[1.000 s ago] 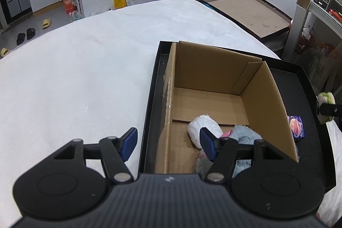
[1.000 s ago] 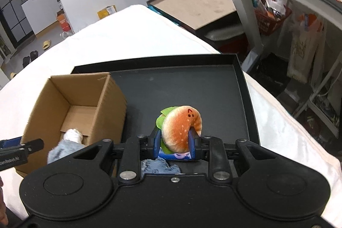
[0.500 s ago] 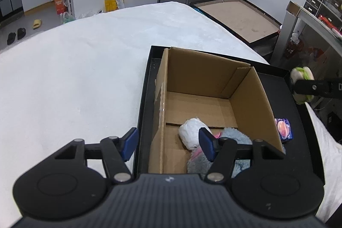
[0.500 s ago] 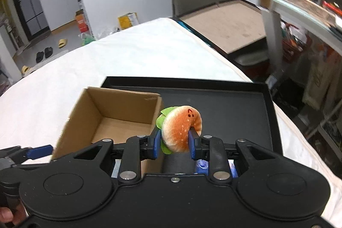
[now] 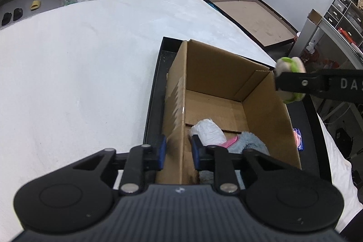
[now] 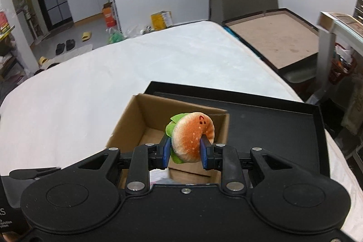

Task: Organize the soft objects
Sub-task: 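Lift the burger plush with the right gripper toward the cardboard box, then open the right gripper to drop the burger plush into the box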

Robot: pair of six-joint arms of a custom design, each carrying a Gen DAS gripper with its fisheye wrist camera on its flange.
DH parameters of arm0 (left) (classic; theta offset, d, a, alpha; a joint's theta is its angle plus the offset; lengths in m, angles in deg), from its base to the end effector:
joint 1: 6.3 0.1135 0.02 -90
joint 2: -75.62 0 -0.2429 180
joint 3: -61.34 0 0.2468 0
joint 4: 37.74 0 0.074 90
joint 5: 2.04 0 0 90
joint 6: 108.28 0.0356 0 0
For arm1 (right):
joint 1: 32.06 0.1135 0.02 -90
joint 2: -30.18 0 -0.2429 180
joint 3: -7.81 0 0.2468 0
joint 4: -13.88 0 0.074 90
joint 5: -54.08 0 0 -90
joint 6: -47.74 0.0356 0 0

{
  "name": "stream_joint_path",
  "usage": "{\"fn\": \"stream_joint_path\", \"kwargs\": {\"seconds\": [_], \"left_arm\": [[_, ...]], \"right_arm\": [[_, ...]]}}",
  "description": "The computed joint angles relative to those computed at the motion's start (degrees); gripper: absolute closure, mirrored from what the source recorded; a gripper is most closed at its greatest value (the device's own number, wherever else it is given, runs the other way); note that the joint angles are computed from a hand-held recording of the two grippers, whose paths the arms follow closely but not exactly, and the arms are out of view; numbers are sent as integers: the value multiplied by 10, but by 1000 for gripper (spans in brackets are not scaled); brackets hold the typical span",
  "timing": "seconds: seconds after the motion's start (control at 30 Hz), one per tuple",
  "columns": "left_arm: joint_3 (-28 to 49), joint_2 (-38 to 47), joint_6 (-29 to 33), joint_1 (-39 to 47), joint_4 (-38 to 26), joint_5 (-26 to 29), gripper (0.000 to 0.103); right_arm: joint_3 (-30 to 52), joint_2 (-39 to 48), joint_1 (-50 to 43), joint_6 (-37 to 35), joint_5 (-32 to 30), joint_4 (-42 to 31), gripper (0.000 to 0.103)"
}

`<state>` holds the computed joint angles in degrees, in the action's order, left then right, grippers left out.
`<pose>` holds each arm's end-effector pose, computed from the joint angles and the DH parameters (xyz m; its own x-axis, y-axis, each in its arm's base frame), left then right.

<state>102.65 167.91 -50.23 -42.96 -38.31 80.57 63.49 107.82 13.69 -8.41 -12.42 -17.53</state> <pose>0.2057 -0.1474 0.0789 -0.8124 -0.0495 -0.5809 0.1155 0.9630 -0.2436 0.1920 0.1767 0.1729 -0.7385 -0.0260 -0.6738 -0.0958 0.9932 0.0666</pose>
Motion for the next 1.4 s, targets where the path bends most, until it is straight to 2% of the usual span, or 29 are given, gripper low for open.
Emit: {"fn": "stream_joint_path", "kwargs": {"seconds": [0.3, 0.47, 0.6, 0.63, 0.73, 0.8, 0.93, 1.0, 1.07, 1.23, 1.33, 1.4], "left_arm": [[-9, 3, -7, 27, 14, 33, 87], [-12, 4, -8, 45, 21, 57, 87], [-11, 5, -10, 46, 22, 59, 87], [-11, 5, -10, 45, 22, 58, 87], [-11, 5, -8, 45, 20, 56, 87], [-10, 4, -8, 43, 18, 53, 87], [-7, 2, -8, 34, 9, 41, 87], [-5, -1, -8, 24, 2, 25, 86], [-4, -4, -8, 17, -4, 16, 86], [3, -11, -12, 5, -23, -2, 83], [2, -15, -15, 6, -25, -1, 79], [4, -16, -17, 4, -29, -5, 73]], "right_arm": [[51, 69, 29, 5, -8, 6, 76], [60, 77, 35, 6, -22, 26, 61], [61, 72, 36, 6, -20, 15, 61], [60, 69, 37, 8, -16, 10, 59], [53, 55, 39, 18, -9, -6, 44], [42, 41, 42, 25, 0, -12, 38], [13, 3, 44, 35, 12, -17, 21], [-8, -22, 48, 38, 27, -9, 19], [-26, -41, 48, 38, 44, -5, 12], [-67, -87, 42, 50, 81, -18, 8], [-88, -112, 32, 48, 88, -25, 6], [-95, -122, 24, 51, 94, -37, 5]]}}
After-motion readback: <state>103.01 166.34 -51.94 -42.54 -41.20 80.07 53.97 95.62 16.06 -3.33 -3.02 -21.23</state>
